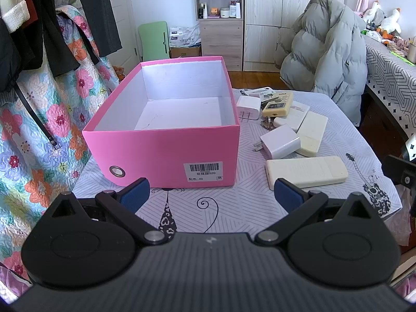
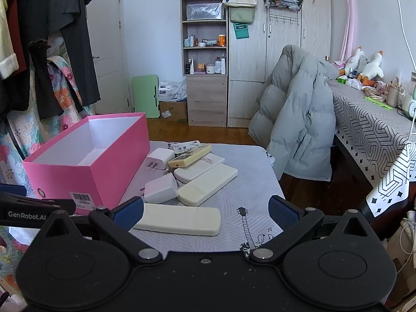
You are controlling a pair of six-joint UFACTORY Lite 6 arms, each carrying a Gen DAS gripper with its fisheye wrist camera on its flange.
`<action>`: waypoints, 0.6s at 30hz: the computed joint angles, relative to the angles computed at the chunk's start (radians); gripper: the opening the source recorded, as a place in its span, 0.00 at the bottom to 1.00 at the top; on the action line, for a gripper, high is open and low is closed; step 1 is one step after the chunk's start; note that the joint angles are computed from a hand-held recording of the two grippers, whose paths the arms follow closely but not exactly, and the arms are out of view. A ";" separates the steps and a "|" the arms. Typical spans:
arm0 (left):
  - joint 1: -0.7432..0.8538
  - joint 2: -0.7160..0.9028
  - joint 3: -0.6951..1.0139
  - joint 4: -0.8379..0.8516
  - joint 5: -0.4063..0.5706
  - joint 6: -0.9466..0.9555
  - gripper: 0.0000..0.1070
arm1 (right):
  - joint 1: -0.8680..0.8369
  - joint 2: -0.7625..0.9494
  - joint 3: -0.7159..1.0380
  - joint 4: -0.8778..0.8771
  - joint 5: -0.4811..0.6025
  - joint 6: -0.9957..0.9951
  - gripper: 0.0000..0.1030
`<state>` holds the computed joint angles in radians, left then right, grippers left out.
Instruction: Organize rigid objects
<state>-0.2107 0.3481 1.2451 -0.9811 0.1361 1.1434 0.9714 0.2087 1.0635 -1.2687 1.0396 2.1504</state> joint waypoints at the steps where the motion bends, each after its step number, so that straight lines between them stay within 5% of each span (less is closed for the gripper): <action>1: 0.001 0.000 0.000 0.000 0.001 0.000 0.96 | -0.001 0.000 0.000 -0.001 -0.001 0.001 1.00; 18: 0.002 -0.001 -0.003 -0.011 -0.001 0.012 0.96 | -0.002 -0.002 0.000 -0.004 -0.022 0.012 1.00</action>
